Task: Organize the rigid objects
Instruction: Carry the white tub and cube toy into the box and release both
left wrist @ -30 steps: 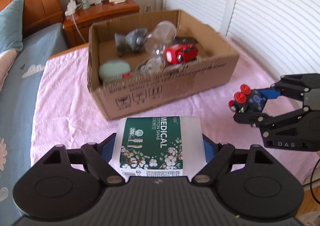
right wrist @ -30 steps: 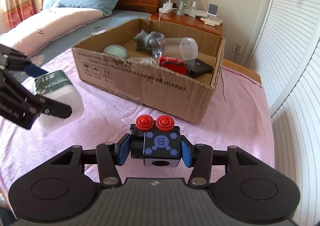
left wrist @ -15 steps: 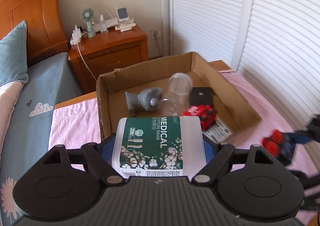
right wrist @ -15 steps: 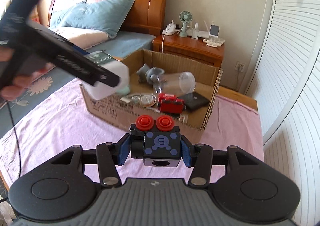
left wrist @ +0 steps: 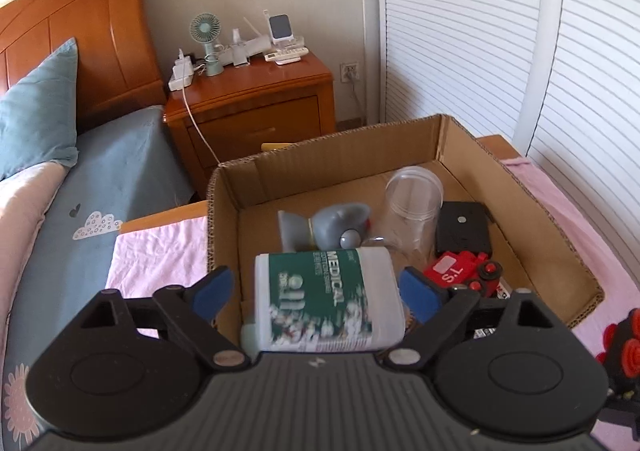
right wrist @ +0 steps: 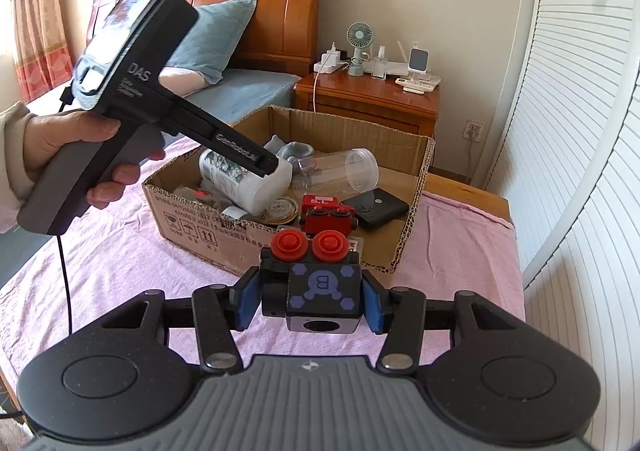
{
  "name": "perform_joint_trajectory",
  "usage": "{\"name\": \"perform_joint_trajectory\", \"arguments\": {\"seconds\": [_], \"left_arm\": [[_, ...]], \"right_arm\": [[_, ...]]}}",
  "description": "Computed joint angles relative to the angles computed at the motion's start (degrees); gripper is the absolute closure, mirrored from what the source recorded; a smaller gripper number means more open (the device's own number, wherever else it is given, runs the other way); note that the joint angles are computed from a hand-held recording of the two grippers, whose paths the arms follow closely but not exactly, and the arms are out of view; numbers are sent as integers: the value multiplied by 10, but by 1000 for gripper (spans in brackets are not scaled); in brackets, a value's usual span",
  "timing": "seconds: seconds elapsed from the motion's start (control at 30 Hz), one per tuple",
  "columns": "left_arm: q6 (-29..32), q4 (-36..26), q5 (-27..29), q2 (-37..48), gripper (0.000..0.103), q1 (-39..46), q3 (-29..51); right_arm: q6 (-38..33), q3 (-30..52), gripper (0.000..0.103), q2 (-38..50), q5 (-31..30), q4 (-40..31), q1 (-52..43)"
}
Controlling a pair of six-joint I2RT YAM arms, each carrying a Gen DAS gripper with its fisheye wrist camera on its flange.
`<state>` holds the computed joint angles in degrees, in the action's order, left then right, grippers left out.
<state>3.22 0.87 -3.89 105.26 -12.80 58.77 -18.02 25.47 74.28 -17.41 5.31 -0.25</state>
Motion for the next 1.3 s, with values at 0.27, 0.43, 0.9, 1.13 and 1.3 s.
{"name": "perform_joint_trajectory", "arguments": {"seconds": [0.27, 0.43, 0.9, 1.13, 1.3], "left_arm": [[17, -27, 50, -102, 4, 27, -69], [18, -50, 96, -183, 2, 52, -123], [72, -69, 125, -291, 2, 87, -204], [67, -63, 132, -287, 2, 91, -208], [61, -52, 137, -284, 2, 94, -212]], "right_arm": [[18, 40, 47, 16, 12, -16, 21], [33, 100, 47, 60, 38, -33, 48], [67, 402, 47, 329, 116, -120, 115], [83, 578, 47, 462, 148, -200, 124], [88, 601, 39, 481, 159, -208, 126]]}}
